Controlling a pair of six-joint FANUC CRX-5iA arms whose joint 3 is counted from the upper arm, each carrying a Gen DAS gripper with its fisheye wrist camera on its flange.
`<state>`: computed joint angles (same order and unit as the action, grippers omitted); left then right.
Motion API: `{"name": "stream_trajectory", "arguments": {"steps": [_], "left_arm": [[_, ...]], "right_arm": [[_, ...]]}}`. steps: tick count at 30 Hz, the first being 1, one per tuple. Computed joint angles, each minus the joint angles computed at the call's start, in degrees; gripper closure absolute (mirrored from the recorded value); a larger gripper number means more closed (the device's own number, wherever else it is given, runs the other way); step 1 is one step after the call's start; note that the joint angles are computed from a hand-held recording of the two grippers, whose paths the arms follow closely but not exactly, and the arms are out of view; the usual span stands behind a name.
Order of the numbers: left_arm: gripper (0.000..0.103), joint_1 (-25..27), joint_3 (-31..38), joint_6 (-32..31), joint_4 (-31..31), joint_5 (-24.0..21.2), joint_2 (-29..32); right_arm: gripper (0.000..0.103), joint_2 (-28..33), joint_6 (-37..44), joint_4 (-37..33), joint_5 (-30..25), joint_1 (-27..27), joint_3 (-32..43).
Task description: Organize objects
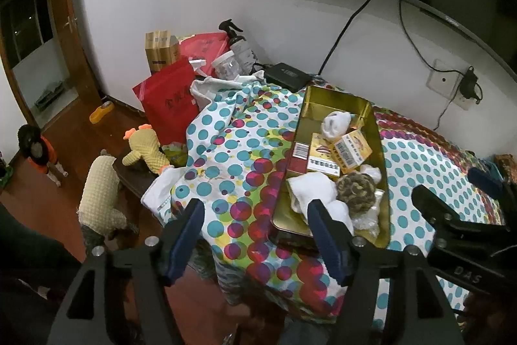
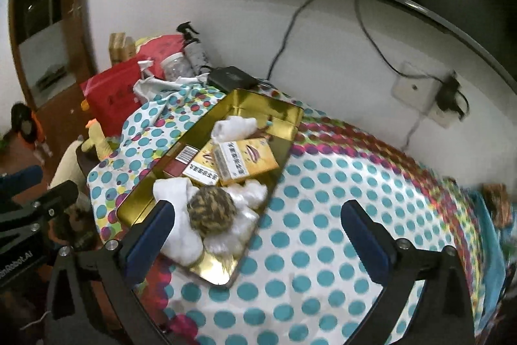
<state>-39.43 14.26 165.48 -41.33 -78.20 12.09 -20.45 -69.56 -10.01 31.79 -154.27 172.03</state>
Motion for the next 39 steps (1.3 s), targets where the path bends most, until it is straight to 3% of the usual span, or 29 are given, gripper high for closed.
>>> {"name": "stream_trajectory", "arguments": {"steps": [3,11,22,29,39], "left_arm": [[0.034,-1.1,1.6,-0.2,-0.2,-1.3,0.5],[0.032,-3.2,6.8,-2.5,0.6,-5.6,3.5],[0.027,-4.2,10.4,-5.7,5.0,-5.3,6.8],[0.027,-5.2,11.6,-6.7,6.2,-5.6,7.9],[0.027,-7.2,12.3,-6.7,5.0,-8.0,7.1]], "right_arm": [[0.0,2.1,1.4,-3.2,0.3,-1.4,2.8],[0.0,7.9,-2.2,-2.0,1.0,-4.0,7.2],[0.0,14.5,-1.5,-4.2,0.4,-6.4,12.9],[0.0,15.8,-6.6,-1.0,0.5,-7.3,13.0],[0.0,17.1,-12.7,3.3,5.3,-7.1,12.4]]}}
